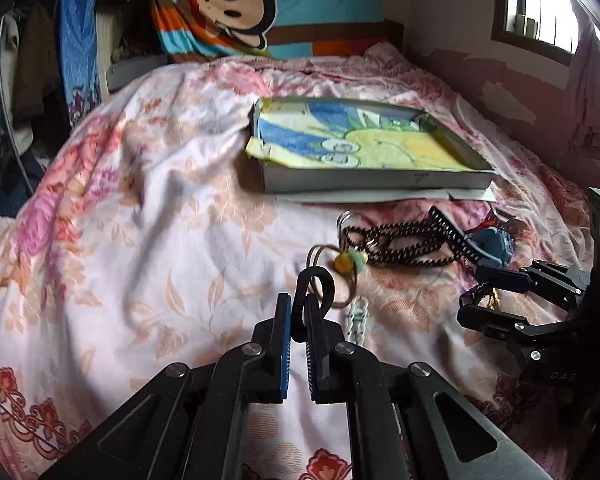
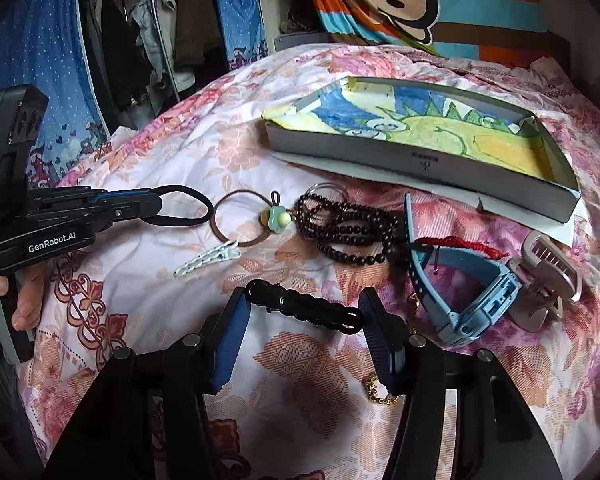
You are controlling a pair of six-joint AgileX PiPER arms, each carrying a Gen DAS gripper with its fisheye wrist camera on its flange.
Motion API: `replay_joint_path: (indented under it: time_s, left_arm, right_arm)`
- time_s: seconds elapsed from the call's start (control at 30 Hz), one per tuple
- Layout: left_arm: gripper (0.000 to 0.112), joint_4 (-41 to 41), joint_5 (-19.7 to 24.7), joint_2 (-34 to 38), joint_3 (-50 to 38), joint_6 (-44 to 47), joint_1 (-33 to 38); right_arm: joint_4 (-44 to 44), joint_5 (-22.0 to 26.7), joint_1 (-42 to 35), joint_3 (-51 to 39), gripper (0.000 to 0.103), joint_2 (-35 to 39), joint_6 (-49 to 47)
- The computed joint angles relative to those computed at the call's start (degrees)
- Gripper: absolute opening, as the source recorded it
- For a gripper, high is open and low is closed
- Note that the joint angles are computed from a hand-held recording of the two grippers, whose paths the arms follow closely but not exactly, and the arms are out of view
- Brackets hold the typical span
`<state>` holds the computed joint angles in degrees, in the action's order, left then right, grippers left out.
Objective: Organize jewelry
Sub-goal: 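Carry both items into the grey tray and open both tools to release them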
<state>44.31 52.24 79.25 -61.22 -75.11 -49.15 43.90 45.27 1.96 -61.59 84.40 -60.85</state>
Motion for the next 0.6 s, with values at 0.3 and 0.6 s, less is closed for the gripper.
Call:
replay_joint_path:
  time_s: [0.3, 0.6]
  left_arm:
    - [0.006, 11.9, 3.6, -1.5, -2.9, -6.8, -5.0]
    - [0.006, 11.4, -9.3, 5.5, -13.6, -1.3, 5.7]
  right_arm:
    - [6.0, -0.3, -2.9, -1.4, 0.051, -1.9, -5.2]
    - [9.2, -3.0, -6.0, -17.0, 0.051, 7.4, -4.7]
